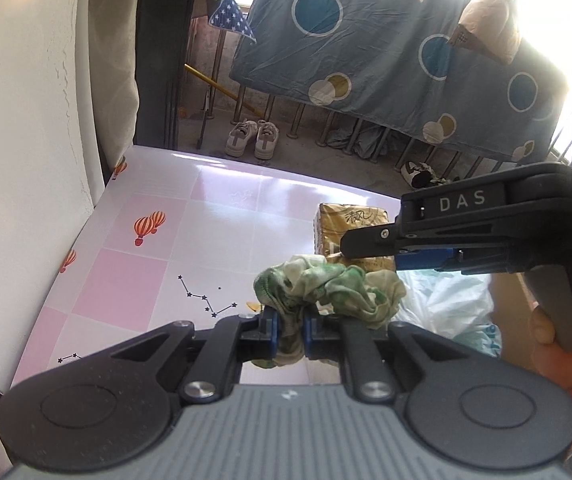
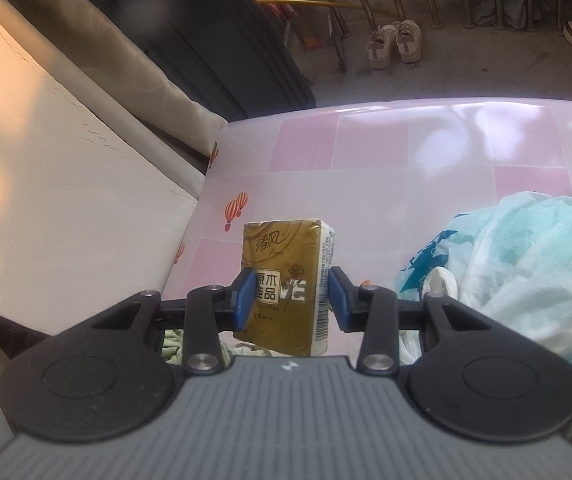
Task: Organize soft objects
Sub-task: 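Carry the scrunchie and tissue pack with both grippers over the box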
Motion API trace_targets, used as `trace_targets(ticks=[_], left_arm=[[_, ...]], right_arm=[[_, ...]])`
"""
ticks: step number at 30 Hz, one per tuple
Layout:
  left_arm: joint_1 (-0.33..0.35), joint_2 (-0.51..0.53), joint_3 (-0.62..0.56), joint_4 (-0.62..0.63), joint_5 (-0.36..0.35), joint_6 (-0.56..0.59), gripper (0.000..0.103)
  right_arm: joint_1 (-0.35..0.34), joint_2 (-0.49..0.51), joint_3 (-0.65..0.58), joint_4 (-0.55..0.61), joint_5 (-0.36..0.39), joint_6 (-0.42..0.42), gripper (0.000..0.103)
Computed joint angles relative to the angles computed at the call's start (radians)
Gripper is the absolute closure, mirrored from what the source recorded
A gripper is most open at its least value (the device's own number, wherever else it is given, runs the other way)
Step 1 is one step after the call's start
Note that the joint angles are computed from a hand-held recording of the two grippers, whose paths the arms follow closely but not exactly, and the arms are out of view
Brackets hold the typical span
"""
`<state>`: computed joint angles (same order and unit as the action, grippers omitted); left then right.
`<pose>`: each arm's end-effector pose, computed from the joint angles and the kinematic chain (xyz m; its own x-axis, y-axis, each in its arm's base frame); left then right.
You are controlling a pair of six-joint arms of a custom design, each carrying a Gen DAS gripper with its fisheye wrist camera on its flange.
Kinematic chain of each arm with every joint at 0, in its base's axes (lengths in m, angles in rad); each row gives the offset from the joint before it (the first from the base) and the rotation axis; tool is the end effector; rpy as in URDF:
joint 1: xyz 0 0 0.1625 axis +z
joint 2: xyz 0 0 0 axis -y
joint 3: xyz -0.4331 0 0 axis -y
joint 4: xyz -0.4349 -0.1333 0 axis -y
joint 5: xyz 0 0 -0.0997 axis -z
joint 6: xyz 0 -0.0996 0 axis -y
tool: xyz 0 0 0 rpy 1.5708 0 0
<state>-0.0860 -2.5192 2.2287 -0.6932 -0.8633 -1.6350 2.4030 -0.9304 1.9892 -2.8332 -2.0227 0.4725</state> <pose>-0.1225 -0.1882 0.4213 -0.8550 0.0248 -0.5181 0.3699 0.7293 -0.5755 0.4949 -0.3292 0.0631 -0.9270 -0.2393 0.2888 -0.3394 0.8628 -0.3747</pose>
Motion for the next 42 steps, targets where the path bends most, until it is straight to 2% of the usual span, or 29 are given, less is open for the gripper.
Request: trace_targets(ticks=[5, 10, 13, 22, 30, 37, 42], left_arm=[[-0.133, 0.046, -0.008, 0.007, -0.045, -0.068, 0.091], [-0.185, 0.104, 0.009, -0.087, -0.052, -0.039, 0.091], [-0.19, 0.137, 0.027, -0.18, -0.049, 0.008, 0.091], [-0.13, 0.253, 0.117, -0.579, -0.069, 0.25, 0.09], [-0.081, 0.444, 0.185, -0.951, -0.137, 0.463, 0.09], [-0.043, 0.638, 0.218, -1.202, -0.216, 0.592, 0.09], [-0.004, 0.77, 0.224, -1.322, -0.27, 0.656, 0.09]], right_arm=[[0.033, -0.119, 0.086, -0.005, -0.016, 0.046, 0.065], [0.063, -0.244, 0.168, 0.012, -0.043, 0.084, 0.065], [0.083, -0.335, 0.222, 0.041, -0.073, 0.114, 0.065], [0.126, -0.66, 0.372, 0.213, -0.216, 0.228, 0.065], [0.123, -0.976, 0.482, 0.468, -0.296, 0.351, 0.064], [0.077, -1.219, 0.551, 0.66, -0.321, 0.411, 0.064], [-0.011, -1.345, 0.585, 0.715, -0.312, 0.359, 0.064]])
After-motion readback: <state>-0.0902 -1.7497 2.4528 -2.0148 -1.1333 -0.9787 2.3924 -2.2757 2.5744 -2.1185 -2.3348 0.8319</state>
